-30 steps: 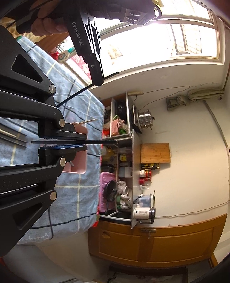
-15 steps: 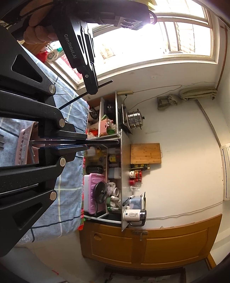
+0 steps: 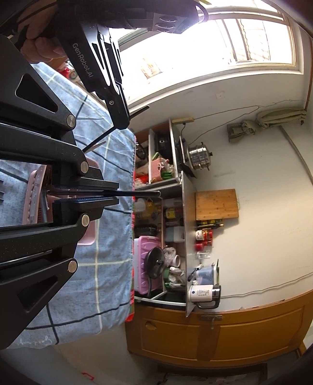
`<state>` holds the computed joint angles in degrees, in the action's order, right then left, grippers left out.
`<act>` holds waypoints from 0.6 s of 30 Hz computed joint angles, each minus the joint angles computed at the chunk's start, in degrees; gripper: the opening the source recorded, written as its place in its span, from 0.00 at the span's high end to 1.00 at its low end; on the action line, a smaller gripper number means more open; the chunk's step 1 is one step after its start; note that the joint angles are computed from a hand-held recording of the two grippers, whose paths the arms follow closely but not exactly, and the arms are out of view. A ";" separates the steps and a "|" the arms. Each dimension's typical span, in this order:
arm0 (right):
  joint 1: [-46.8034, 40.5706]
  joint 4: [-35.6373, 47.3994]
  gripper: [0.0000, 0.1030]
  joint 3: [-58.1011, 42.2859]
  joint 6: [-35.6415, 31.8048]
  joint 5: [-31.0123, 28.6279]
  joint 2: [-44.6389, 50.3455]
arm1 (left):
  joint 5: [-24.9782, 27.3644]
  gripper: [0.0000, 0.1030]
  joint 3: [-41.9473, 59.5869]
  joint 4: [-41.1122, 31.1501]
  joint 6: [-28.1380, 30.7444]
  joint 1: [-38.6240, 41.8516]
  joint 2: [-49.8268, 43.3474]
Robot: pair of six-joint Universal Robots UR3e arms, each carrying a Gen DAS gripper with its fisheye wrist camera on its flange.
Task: Organize utensils
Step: 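Lower both black chopsticks into the pink basket and open both tools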
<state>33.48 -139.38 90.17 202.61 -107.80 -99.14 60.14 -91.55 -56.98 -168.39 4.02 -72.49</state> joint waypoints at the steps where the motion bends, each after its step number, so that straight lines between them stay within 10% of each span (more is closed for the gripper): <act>1: -0.26 -0.03 0.95 0.58 0.00 0.45 -0.09 | 0.28 0.96 -1.22 0.56 -0.06 -0.16 0.02; 18: -1.68 2.43 0.88 5.33 -0.50 3.31 -3.92 | 2.32 0.95 -8.79 -0.18 0.25 1.18 3.62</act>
<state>31.80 -136.95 95.51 202.12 -104.49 -103.06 62.46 -100.33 -57.16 -168.14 5.21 -68.88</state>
